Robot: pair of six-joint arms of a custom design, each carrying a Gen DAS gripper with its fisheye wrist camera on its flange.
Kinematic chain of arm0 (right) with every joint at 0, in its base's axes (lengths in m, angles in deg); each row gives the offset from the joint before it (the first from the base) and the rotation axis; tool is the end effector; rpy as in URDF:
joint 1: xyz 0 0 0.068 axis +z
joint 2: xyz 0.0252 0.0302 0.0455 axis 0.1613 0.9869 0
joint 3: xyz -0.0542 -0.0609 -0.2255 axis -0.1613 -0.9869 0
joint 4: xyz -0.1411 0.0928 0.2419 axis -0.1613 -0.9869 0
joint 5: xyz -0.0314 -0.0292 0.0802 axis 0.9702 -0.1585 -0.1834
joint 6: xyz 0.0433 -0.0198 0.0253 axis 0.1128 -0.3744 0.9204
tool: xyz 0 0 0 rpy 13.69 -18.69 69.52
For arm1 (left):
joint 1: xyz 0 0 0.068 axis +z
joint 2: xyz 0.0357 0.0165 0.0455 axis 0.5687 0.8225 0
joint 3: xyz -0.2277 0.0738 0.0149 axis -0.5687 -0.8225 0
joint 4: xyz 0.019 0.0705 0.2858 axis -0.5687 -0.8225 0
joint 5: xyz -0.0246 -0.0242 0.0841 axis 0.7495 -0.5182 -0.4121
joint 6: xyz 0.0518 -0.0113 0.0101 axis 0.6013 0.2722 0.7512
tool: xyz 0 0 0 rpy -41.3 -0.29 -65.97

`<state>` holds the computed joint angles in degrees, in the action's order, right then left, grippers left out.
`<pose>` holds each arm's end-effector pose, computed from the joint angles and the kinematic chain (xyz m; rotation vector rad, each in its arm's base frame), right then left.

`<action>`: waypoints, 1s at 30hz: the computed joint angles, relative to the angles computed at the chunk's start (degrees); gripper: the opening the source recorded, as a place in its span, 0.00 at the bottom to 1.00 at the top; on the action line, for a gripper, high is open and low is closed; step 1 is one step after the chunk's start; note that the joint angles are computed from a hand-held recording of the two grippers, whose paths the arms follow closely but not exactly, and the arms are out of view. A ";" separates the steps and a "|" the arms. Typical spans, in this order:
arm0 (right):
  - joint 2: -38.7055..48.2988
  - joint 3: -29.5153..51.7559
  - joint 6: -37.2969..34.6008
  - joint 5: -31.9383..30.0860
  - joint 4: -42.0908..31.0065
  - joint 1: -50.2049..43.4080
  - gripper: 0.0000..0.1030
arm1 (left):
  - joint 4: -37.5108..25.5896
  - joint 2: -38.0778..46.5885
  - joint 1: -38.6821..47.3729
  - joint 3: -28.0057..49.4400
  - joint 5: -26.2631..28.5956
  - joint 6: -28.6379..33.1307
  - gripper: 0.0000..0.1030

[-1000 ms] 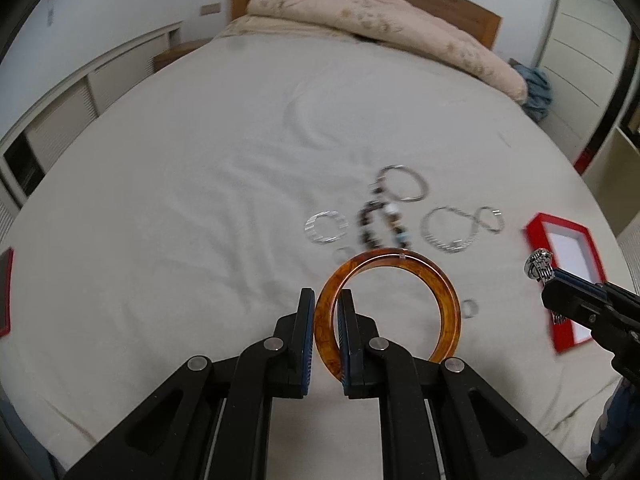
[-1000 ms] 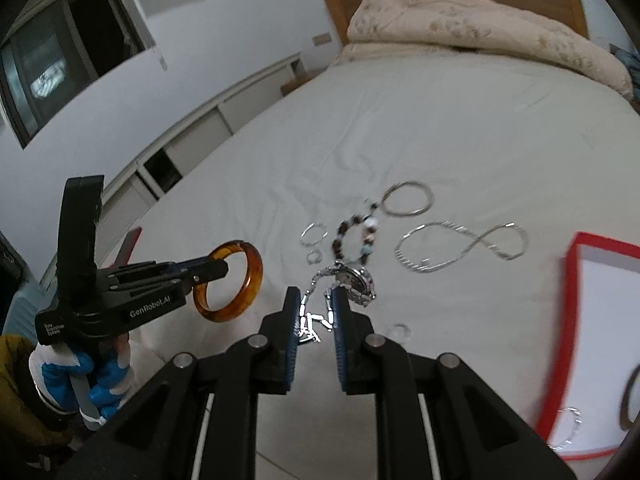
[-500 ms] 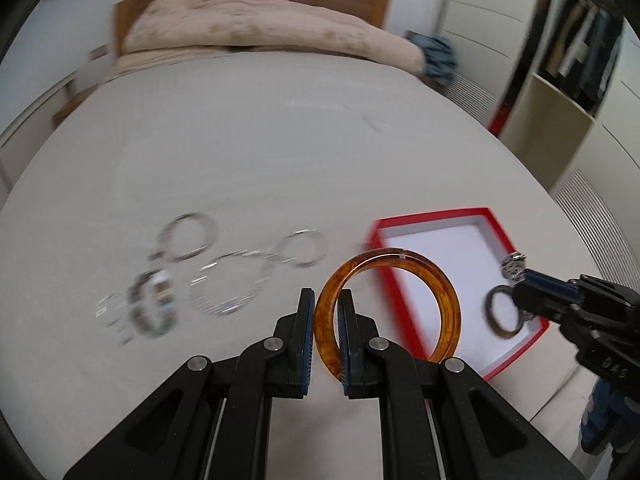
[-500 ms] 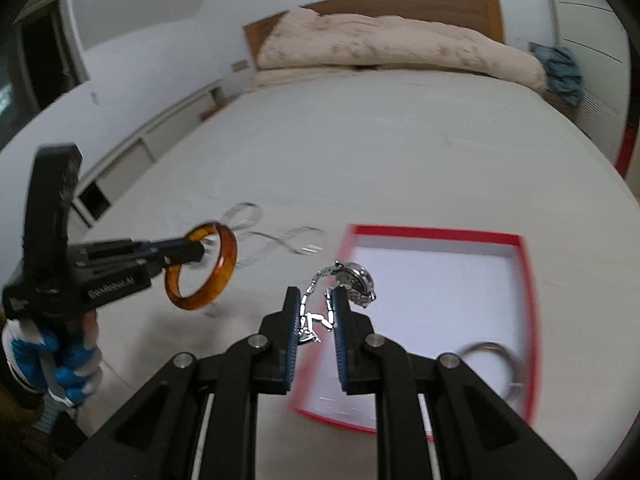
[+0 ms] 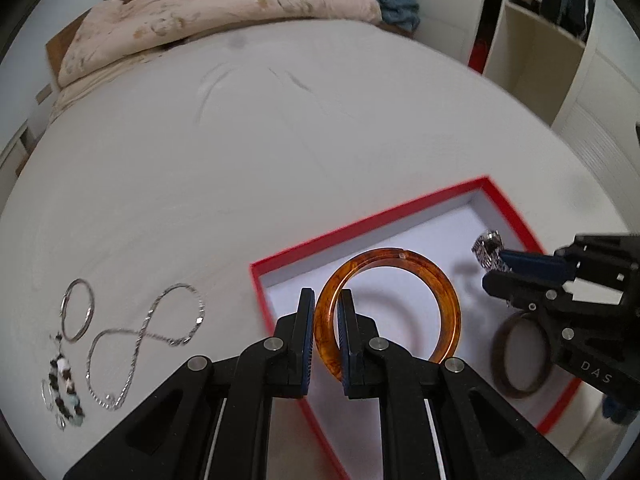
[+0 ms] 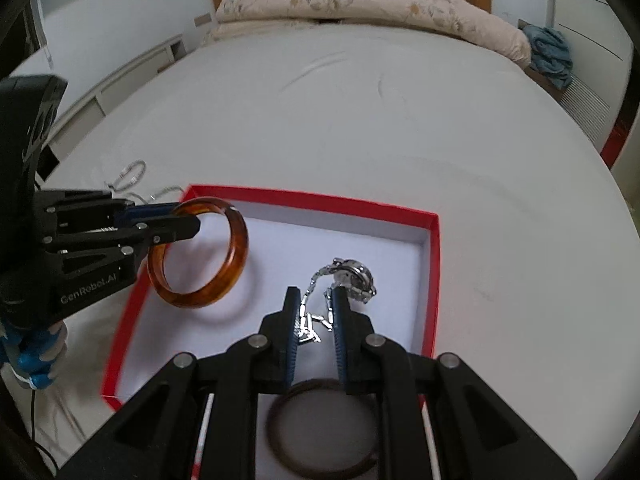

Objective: Organize jewelry
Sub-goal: 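Carry the amber bangle and silver chain over the red box and lower them, then open both tools to drop the bangle and chain into the box, then withdraw both tools from the box toward the small silver rings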

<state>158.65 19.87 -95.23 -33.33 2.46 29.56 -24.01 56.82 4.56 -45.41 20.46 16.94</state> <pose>0.2913 0.1159 0.1680 -0.7986 2.4342 0.3390 0.2161 -0.1154 0.1824 0.0962 2.5758 -0.0137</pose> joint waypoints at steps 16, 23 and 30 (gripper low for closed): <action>4.28 1.48 -1.24 4.02 -1.32 0.75 0.20 | 3.64 6.70 -1.79 -0.57 -1.49 0.79 0.12; -4.00 -2.11 0.93 3.77 -4.51 0.08 0.36 | -1.20 -2.20 -1.82 -1.02 -0.24 -1.12 0.25; -23.19 -7.24 4.04 1.60 -14.01 -1.30 0.36 | -18.31 -21.03 -8.23 -0.51 -4.69 -8.47 0.25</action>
